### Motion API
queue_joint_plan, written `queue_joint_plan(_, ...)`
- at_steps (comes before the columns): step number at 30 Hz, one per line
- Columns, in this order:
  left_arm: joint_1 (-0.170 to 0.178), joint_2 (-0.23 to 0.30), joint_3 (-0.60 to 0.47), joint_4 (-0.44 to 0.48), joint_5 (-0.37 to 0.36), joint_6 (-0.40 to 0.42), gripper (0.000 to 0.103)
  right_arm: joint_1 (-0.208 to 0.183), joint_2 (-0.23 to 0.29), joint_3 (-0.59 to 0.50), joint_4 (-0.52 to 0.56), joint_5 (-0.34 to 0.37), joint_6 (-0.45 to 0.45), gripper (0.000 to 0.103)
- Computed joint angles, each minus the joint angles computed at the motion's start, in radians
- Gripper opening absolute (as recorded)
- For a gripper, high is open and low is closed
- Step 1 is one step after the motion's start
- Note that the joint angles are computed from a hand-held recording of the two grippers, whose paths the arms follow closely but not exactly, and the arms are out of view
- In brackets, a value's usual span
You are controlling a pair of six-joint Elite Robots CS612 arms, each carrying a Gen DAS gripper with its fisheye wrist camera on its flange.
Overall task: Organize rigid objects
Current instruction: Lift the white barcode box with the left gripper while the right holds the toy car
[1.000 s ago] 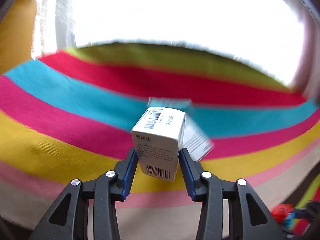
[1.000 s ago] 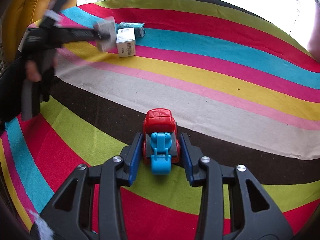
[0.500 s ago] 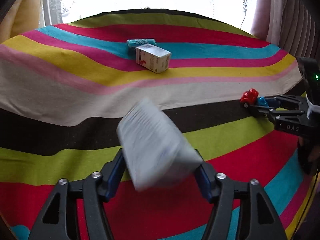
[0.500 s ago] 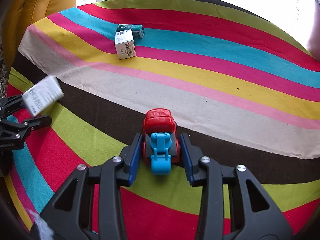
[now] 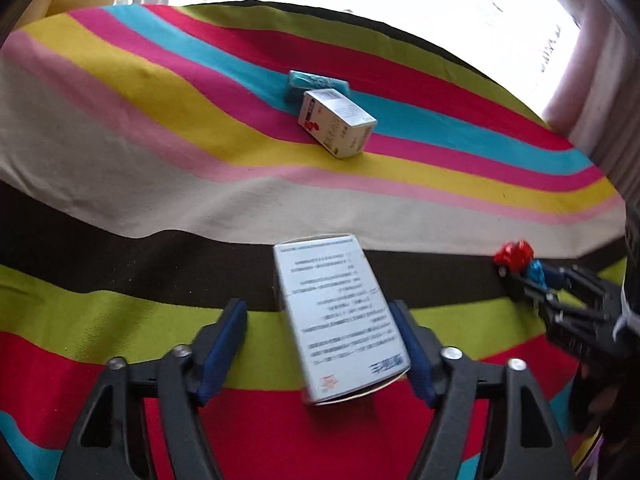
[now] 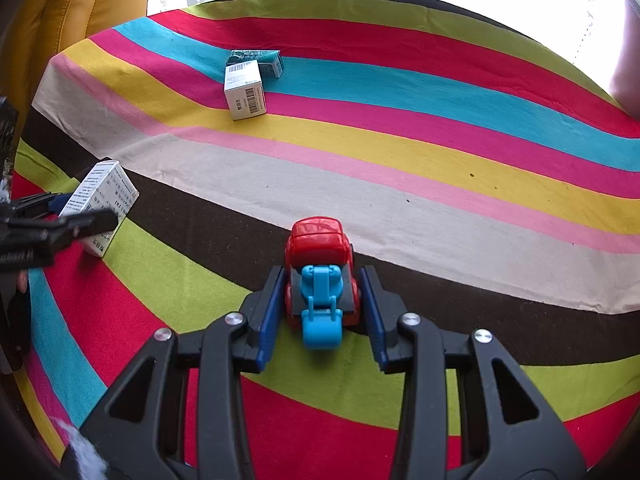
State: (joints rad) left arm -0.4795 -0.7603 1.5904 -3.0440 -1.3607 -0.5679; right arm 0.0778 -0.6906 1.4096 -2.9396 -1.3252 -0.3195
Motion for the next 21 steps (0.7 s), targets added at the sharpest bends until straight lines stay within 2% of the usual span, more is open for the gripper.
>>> queue_joint_plan(1, -0.004, 0.003, -0.012, 0.024, 0.022, 0.000, 0.040, 0.000, 0.001, -0.002, 0.001, 0.000, 0.000, 0.042)
queue_joint_plan(4, -0.016, 0.005, -0.017, 0.034, 0.034, -0.003, 0.040, 0.002, 0.002, -0.003, 0.000, -0.002, 0.000, 0.042)
queue_joint_plan(7, -0.042, 0.004, -0.014, 0.054, 0.110, 0.033, 0.041, 0.002, 0.002, -0.003, -0.001, -0.003, 0.002, 0.042)
queue_joint_plan(10, -0.055, -0.001, 0.002, 0.039, 0.145, 0.046, 0.041, 0.002, 0.002, -0.002, -0.003, -0.007, 0.004, 0.042)
queue_joint_plan(21, -0.058, -0.014, 0.028, 0.016, 0.138, 0.039, 0.041, 0.002, 0.005, -0.007, -0.007, -0.025, 0.026, 0.042)
